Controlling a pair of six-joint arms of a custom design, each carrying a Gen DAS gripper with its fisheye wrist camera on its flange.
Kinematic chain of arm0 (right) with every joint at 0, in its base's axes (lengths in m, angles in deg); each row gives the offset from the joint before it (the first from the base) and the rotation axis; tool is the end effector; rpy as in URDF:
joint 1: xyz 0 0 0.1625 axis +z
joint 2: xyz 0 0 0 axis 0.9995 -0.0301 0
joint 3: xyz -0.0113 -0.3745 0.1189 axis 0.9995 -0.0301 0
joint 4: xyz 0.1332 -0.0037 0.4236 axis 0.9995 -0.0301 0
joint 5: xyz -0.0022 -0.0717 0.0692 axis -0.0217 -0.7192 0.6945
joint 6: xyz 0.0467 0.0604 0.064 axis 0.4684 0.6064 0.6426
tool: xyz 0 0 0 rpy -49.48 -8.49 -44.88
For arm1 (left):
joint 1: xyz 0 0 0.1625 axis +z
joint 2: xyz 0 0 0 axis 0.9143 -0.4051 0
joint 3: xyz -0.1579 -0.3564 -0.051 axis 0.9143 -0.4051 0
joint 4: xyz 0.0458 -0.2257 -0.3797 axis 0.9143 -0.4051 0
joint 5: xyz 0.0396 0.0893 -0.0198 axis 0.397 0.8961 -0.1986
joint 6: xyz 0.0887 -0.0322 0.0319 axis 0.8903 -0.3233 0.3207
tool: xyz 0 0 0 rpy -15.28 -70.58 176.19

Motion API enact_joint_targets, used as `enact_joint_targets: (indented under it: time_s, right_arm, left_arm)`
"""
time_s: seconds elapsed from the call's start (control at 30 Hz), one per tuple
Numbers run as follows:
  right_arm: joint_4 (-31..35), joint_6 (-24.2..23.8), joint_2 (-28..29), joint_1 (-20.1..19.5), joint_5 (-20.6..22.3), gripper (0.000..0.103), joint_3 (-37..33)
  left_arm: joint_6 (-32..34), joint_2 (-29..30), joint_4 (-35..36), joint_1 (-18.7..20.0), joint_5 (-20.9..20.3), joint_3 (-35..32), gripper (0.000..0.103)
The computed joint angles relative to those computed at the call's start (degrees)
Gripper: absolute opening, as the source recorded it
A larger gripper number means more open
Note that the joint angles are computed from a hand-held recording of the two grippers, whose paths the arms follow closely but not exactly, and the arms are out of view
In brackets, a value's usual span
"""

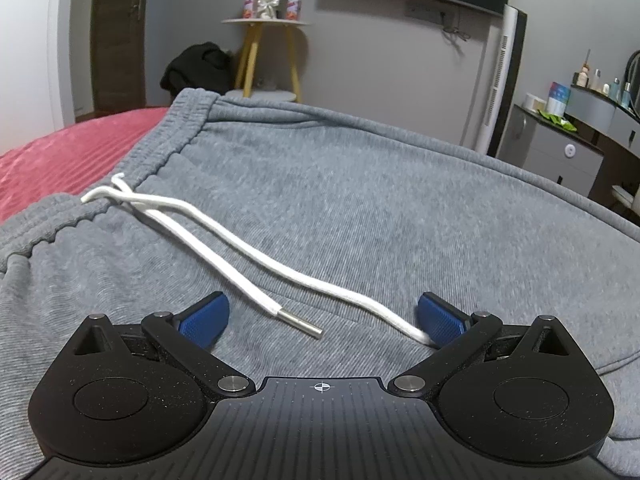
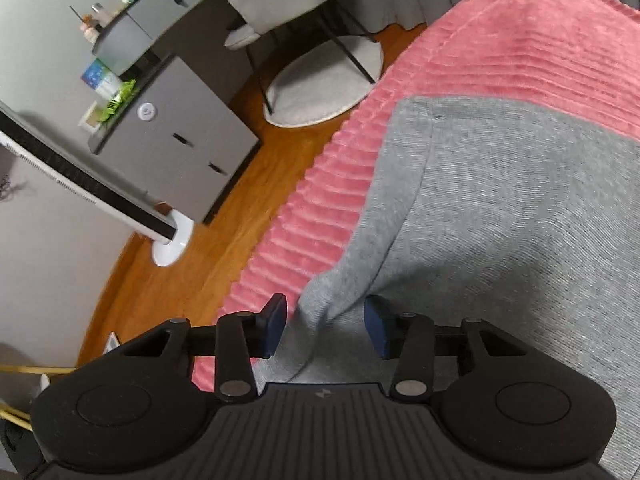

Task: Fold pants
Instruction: 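Grasp the waistband with the left gripper while the right gripper grasps the leg hem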

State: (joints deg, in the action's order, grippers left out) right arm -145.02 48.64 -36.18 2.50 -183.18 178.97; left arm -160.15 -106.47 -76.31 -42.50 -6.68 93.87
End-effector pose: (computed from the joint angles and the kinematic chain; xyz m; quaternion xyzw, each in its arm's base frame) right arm 0.0918 -0.6188 0.1547 -0.1919 -0.8735 0.4041 0.1919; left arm -0.0755 -0.2764 0.1153 -0.1345 0.7219 -0.5315 0.4222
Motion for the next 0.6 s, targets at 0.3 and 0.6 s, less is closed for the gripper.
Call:
enact_joint_targets:
  time_s: [0.3, 0.6]
  right_arm:
    - [-6.3, -9.2, -5.3, -1.5, 6.3, 0.005, 7.0]
    - [-10.9, -24.9, -43.8, -19.7, 31.0, 0.005, 44.5]
  left_arm:
    - [-0.4, -3.6, 0.7, -1.4, 0.1, 1.4, 0.103]
    - [-6.5, -13.1, 10.8, -7.6, 1.3, 1.3, 0.103]
